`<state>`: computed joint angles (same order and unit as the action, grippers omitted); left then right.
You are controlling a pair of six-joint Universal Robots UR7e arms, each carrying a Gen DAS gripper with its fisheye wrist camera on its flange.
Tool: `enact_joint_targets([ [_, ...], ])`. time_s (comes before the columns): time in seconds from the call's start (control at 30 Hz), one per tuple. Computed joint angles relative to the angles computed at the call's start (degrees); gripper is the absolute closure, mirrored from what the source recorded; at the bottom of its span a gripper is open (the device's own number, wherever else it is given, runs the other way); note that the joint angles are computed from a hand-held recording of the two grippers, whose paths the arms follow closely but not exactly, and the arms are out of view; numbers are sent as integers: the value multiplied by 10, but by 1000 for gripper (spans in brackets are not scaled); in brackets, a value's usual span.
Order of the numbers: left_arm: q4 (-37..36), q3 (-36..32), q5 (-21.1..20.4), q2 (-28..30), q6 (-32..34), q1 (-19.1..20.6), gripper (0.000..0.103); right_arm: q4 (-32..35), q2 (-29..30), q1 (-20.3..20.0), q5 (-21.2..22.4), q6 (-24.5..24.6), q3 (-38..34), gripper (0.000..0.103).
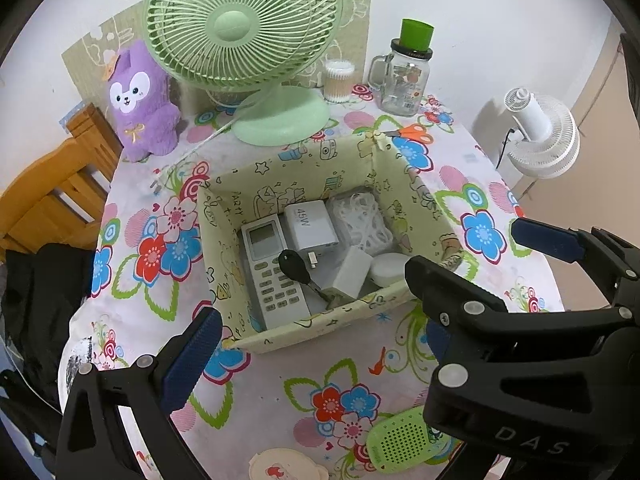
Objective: Organize rigid objects
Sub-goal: 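Lift both open tools out of the fabric box and back away, then lower the left tool to the round cream case while the right tool approaches the green PANDA speaker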
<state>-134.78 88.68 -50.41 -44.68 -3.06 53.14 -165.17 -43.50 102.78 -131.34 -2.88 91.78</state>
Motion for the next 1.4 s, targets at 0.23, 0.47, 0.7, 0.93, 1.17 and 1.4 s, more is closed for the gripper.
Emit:
enact_joint_targets([
  [0.23,-5,16,-1,-11,-8,-10,0,-17,-14,6,-6,-6,21,8],
  [0.47,-4,31,2,-22,-27,-19,0,-31,-28,11,-8,-8,41,8],
  [0.7,-18,56,14,-33,-41,-31,0,-45,-40,16,-14,-14,62,8],
  [0.93,-32,88,26,-51,-61,-42,0,-58,-54,20,-11,-24,87,8],
  [1.17,-54,125,20,-73,-64,-45,0,-71,-59,27,-13,-22,111,8],
  [1.4,-74,161,7,-102,-46,-40,0,-71,-53,35,-29,14,125,8],
])
